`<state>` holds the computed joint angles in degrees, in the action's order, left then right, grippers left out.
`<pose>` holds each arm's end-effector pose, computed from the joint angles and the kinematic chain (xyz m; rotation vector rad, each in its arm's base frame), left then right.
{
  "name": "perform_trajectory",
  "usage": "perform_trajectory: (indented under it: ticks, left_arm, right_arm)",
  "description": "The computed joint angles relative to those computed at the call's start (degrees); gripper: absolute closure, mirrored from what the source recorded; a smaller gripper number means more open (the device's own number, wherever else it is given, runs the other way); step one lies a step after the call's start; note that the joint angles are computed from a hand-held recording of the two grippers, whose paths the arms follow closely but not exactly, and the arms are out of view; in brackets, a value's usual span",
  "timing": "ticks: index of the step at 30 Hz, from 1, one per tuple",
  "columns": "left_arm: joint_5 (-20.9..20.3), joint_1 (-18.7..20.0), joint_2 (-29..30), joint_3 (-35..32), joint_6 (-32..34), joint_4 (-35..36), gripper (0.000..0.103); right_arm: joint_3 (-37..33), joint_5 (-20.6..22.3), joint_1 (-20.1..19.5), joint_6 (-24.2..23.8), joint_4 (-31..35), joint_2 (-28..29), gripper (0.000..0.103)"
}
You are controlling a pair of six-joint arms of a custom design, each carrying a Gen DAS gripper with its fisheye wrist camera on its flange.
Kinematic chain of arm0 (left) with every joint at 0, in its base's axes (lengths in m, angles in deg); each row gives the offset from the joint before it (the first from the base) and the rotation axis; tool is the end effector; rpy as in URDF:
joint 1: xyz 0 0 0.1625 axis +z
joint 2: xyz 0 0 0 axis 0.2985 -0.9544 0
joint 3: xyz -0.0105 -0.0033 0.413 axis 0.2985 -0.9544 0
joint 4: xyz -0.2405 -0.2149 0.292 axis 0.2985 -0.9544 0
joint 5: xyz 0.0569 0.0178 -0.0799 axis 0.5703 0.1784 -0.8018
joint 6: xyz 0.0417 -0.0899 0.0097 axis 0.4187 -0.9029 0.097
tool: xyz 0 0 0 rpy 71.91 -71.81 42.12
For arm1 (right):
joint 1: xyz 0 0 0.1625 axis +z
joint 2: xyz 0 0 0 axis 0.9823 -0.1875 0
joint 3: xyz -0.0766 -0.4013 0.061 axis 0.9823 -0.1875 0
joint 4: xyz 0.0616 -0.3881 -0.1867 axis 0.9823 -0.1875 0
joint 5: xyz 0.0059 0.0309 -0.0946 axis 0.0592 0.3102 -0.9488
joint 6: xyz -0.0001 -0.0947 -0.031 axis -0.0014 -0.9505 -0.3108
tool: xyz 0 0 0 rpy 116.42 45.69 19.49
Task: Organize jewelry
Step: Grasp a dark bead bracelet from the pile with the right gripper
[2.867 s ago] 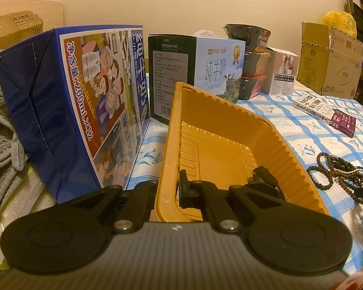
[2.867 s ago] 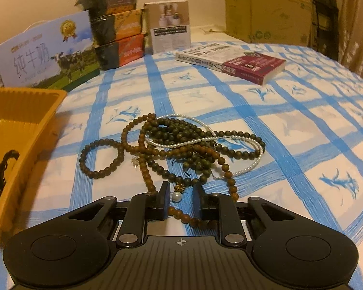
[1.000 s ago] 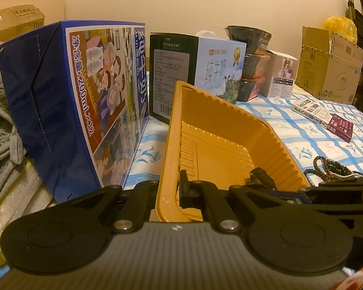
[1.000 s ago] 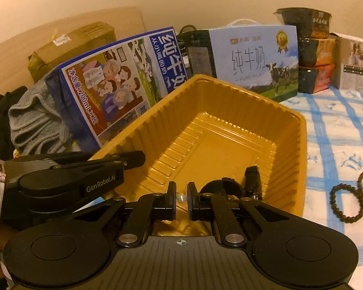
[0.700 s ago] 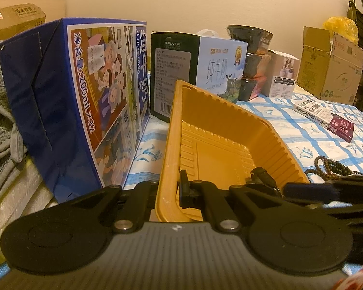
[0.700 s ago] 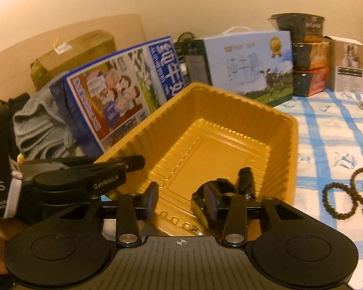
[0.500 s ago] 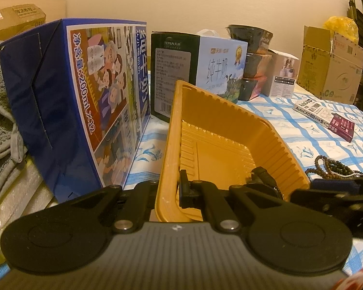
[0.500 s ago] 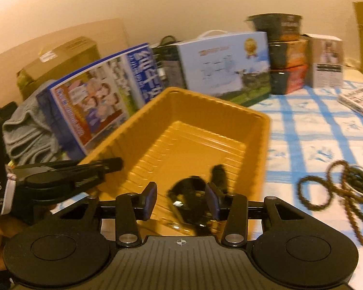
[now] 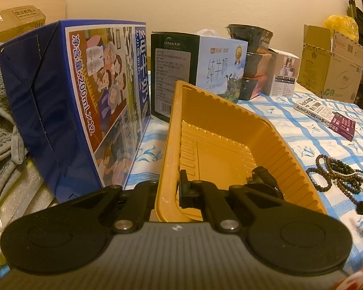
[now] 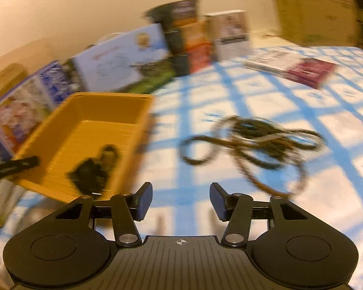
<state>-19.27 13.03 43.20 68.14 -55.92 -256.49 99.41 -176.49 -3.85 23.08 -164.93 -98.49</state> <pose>-0.3761 -0.4765 0.0625 0.5664 2.1910 -1.1344 0.0205 -0.4022 0.3913 0.2329 -2.4306 1.1408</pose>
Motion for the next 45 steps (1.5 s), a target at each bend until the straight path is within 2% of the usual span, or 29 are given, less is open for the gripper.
perform_trajectory:
  ticks: [4, 7, 11, 13, 16, 21, 28, 33, 38, 41, 43, 45]
  left_arm:
    - [-0.01, 0.04, 0.05, -0.07, 0.24, -0.1, 0.099]
    - [0.01, 0.02, 0.08, -0.09, 0.46, -0.07, 0.099]
    - [0.06, -0.01, 0.01, -0.14, 0.4, 0.32, 0.099]
    - [0.1, -0.02, 0.03, -0.19, 0.4, 0.52, 0.099]
    - [0.02, 0.01, 0.02, -0.29, 0.46, 0.78, 0.099]
    - [0.08, 0.0, 0.06, -0.31, 0.65, 0.57, 0.099]
    - [0.12, 0.08, 0.08, -0.39, 0.83, 0.58, 0.099]
    - [0.1, 0.03, 0.1, -0.38, 0.83, 0.55, 0.099]
    - [0.09, 0.06, 0.12, -0.38, 0.99, 0.42, 0.099]
    - [0.09, 0.07, 0.12, -0.4, 0.96, 0.44, 0.099]
    - [0.08, 0.07, 0.13, -0.4, 1.04, 0.37, 0.099]
    - [0.05, 0.1, 0.12, -0.4, 1.06, 0.3, 0.099]
  right_arm:
    - [-0.81, -3.84, -0.9, -1.23, 0.59, -0.66, 0.047]
    - [-1.84, -2.4, -1.67, -1.5, 2.1, -0.52, 0.047]
    - [-2.47, -2.18, -1.44, -4.57, -0.76, 2.46, 0.049]
    - [-2.95, -1.67, -1.61, -6.18, -1.26, 4.01, 0.062]
    - [-3.58, -1.85, -1.61, -6.8, -2.48, 6.06, 0.065]
    - [-5.15, 0.17, -1.95, -4.54, -2.77, 8.27, 0.066]
    - [-8.77, -1.89, 0.19, -1.58, -7.71, 14.33, 0.066]
    - [-11.47, -6.59, 1.81, -0.17, -9.38, 18.61, 0.078]
    - [-12.41, -9.39, 2.18, 0.4, -10.77, 20.88, 0.079]
    - [-12.42, -9.62, 2.32, -1.17, -12.22, 21.68, 0.082]
    - [-12.63, -9.78, 2.5, -3.36, -12.76, 22.36, 0.095]
    - [-12.54, -9.09, 2.41, -5.21, -12.61, 22.26, 0.096]
